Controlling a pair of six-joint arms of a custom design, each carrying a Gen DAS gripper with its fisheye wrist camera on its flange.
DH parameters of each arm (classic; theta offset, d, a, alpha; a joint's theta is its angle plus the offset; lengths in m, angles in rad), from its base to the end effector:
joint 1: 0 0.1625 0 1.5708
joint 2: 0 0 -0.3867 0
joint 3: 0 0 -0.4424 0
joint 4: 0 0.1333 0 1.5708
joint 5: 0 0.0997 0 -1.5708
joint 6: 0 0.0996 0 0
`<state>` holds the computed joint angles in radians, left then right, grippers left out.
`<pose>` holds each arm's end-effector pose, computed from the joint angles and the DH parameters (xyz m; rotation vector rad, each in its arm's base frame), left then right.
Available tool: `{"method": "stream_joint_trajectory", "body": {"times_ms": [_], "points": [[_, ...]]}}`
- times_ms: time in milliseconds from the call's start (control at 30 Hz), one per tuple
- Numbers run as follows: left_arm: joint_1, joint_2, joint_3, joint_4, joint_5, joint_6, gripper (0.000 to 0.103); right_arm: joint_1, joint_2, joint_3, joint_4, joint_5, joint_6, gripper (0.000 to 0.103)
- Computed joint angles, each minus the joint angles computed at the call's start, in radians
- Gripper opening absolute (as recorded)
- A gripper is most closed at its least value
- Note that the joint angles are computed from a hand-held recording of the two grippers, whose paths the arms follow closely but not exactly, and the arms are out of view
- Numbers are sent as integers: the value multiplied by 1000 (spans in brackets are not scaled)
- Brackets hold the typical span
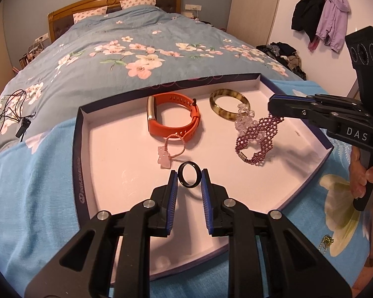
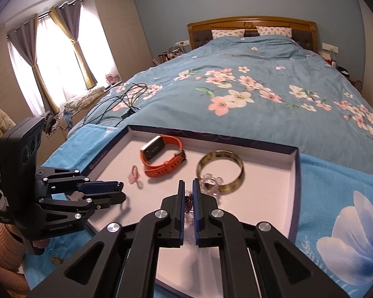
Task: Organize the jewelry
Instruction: 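Lower the ring and necklace into the box and open both tools, then grasp the green-bead ring with the left tool while the right tool grasps the gold chain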
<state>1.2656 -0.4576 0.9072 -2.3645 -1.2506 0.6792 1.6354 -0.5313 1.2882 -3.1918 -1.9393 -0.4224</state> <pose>-0.1047 -0.8803 0.0857 1.2270 2.4510 -0.3855 0.1482 -0.7825 0.0701 0.3859 -2.4257 1.0292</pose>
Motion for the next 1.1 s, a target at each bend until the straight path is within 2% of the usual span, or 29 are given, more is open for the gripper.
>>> {"method": "stream_joint_trajectory", "body": {"times_ms": [233,433,467,500,533,667,767,900,1100], "points": [[-1,37,-52,30,18,-4,20,-11,-2,-1,18,-14,31,5],[-3,49,-71,41,12,-14,30,-12,-3,-1,24,-39,52,8],[-3,42,-61,35,8,-16,31,-12,-5,3,21,-42,55,10],[-4,37,-53,26,6,-15,31,-11,-8,8,18,-44,58,19],[-4,28,-40,12,3,-12,32,-10,-11,13,8,-52,63,27],[-5,-35,48,-77,-34,14,44,3,-36,67,-56,-62,44,28],[2,-108,128,-114,-97,17,45,15,-71,138,-110,-33,13,34],[14,-198,234,-143,-150,20,45,30,-106,230,-146,-16,-24,35],[30,-309,378,-158,-175,47,46,47,-144,346,-161,-23,-42,35]]}}
